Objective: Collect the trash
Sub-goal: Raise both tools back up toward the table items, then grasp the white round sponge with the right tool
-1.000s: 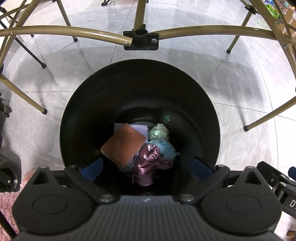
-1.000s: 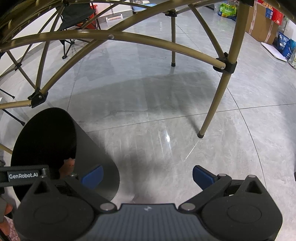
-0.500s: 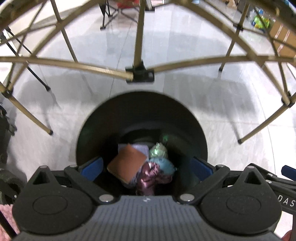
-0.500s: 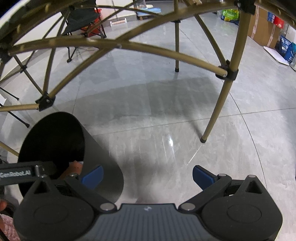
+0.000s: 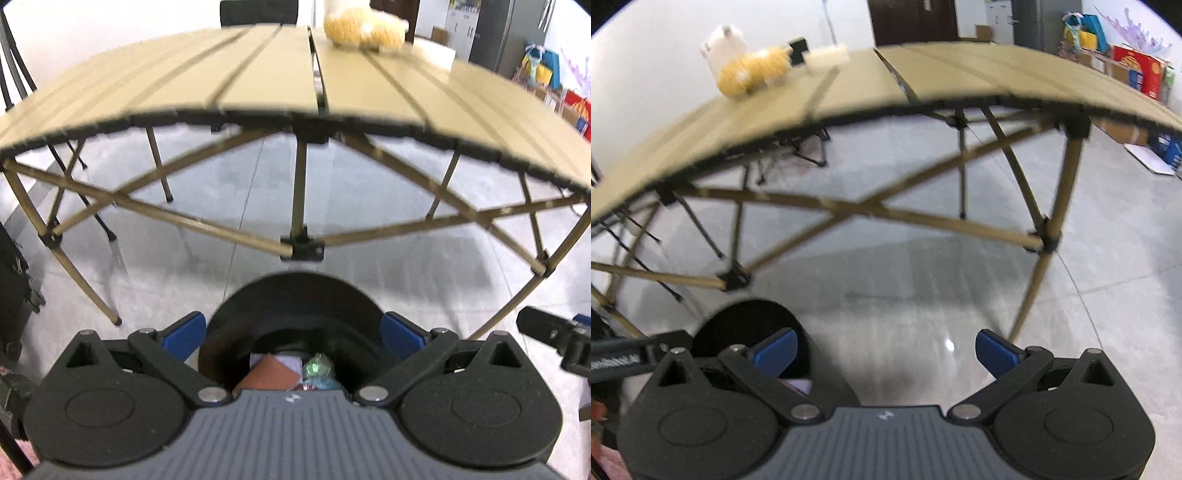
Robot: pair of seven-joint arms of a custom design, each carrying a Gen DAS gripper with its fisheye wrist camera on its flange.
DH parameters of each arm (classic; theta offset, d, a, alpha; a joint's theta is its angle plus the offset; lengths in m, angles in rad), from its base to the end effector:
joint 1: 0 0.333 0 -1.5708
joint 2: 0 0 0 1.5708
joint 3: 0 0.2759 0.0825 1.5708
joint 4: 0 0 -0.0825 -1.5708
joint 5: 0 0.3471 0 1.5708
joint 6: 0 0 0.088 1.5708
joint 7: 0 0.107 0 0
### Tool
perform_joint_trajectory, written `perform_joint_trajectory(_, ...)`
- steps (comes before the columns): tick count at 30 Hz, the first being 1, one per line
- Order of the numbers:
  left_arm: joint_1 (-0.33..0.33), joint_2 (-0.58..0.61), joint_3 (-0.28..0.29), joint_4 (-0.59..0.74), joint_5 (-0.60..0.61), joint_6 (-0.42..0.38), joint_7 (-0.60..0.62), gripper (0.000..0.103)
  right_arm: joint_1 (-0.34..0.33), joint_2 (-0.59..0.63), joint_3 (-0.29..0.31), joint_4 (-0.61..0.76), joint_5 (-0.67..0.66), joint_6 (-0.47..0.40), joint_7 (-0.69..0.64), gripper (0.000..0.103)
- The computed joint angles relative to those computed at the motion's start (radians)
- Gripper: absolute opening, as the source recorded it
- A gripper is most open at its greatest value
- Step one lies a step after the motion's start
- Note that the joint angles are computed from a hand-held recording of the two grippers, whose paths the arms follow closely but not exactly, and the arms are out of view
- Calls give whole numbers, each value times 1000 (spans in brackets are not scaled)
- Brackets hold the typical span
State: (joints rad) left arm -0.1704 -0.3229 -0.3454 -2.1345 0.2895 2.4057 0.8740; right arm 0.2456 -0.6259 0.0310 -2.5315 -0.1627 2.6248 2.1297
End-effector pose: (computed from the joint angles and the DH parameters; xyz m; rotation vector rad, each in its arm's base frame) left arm 0.4142 -0.2528 0.5692 -1.8519 1.8394 -0.6614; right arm 0.3803 0.1135 0.5458 -1.5975 1.8949 -0.5119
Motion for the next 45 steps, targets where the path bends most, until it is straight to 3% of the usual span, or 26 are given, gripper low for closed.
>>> perform_joint_trajectory(7,51,-56,-16,5,68,91,-62,103,1,-18,-7,46,-1,96,-18,103)
perform_joint_trajectory(12,106,-39,-31,55,135,144,-97,103,-49,25,25,101,-51,215,3,103)
perform_joint_trajectory(16,122,-4,-25,110,166,176,-94,103,-109,83,67,158,-122,297,41,103)
perform_joint_trajectory(20,136,56,-27,189,220,185,-111,103,-128,166,69,235,-153,369,68,103)
perform_joint_trajectory(25,119,129,7,277,256,187,-122,103,-195,280,106,343,-220,429,135,103)
perform_joint_trajectory(30,93,231,40,396,331,199,-173,103,-256,371,149,459,-356,398,221,103)
perform_joint_trajectory(33,61,291,73,463,363,199,-175,103,-242,443,134,544,-419,370,243,103)
perform_joint_trajectory(37,14,380,120,566,365,192,-170,103,-247,543,148,677,-587,246,376,103)
perform_joint_trajectory(40,-18,433,160,625,371,206,-163,103,-208,625,117,769,-560,194,350,103)
perform_joint_trajectory(43,-46,488,191,687,343,196,-132,103,-171,727,92,898,-458,132,241,103)
perform_joint_trajectory(45,-60,516,207,721,319,183,-102,103,-141,808,77,1021,-427,42,177,103)
